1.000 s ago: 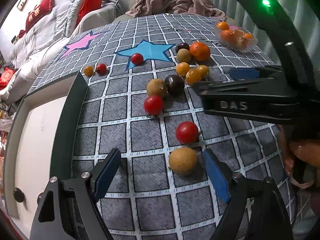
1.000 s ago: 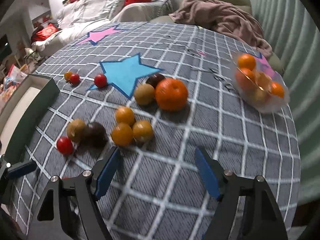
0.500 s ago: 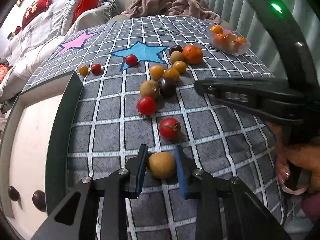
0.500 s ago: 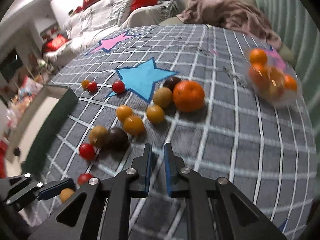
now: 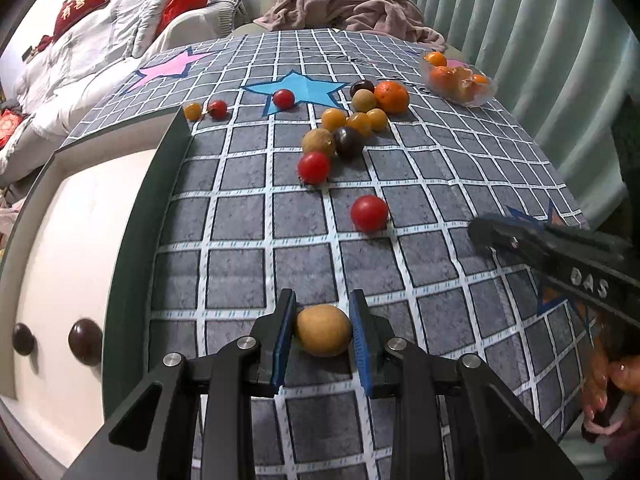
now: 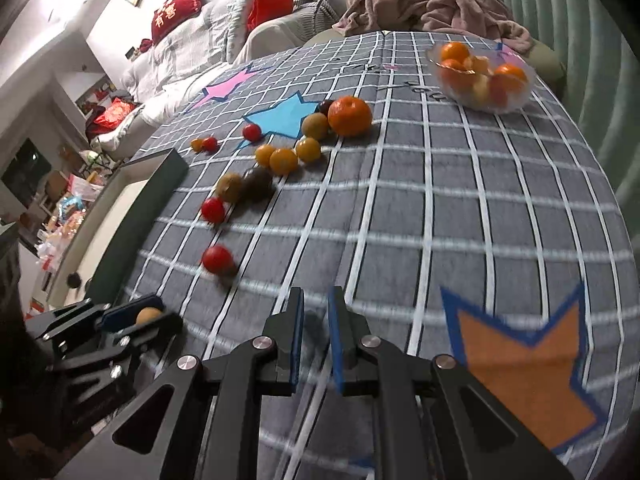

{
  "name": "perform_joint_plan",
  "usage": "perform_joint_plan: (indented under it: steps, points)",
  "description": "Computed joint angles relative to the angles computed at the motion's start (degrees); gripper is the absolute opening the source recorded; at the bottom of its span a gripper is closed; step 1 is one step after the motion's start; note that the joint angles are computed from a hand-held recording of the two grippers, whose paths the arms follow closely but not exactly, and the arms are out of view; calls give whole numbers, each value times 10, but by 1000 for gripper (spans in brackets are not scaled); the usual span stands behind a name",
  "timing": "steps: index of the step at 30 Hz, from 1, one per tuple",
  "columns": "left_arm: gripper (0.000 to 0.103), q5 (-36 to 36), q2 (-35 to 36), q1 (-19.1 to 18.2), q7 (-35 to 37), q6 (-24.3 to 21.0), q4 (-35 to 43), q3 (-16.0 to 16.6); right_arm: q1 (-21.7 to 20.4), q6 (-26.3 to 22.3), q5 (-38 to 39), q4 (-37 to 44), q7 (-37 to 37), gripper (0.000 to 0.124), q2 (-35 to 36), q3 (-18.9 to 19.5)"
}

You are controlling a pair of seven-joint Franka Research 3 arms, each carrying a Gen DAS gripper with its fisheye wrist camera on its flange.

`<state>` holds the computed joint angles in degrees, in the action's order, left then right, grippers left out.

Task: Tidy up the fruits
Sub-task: 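Bring both tools back over the fruits on the cloth, then grasp a red cherry tomato with the right tool while the left grasps a brown kiwi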

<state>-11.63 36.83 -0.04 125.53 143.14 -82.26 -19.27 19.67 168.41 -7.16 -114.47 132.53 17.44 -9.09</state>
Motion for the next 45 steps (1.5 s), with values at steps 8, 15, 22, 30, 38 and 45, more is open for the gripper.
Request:
perform_joint_plan:
  steps: [8, 15, 22, 30, 38, 45]
  points:
    - [29, -16, -14, 12, 3, -5, -20, -2, 31, 31, -44, -65, 84, 14, -41, -21]
    - [29, -33, -31, 23, 16, -7, -43, -6, 39, 23, -110, -87, 157, 14, -64, -27]
    - [29, -50, -40, 31, 30, 2, -59, -6, 7, -26, -129, -50, 153, 20, -50, 14]
    - [29, -53, -48, 31, 31, 10, -71, -1, -3, -86, -64, 120, 37, 57, 65, 32]
    - [29, -53, -47, 33, 28, 7, -69, 0, 17, -181, -43, 276, -31, 25, 156, 16]
    - [29, -68, -46, 41, 42, 7, -70, -7, 25, -113, -26, 162, -15, 25, 91, 13]
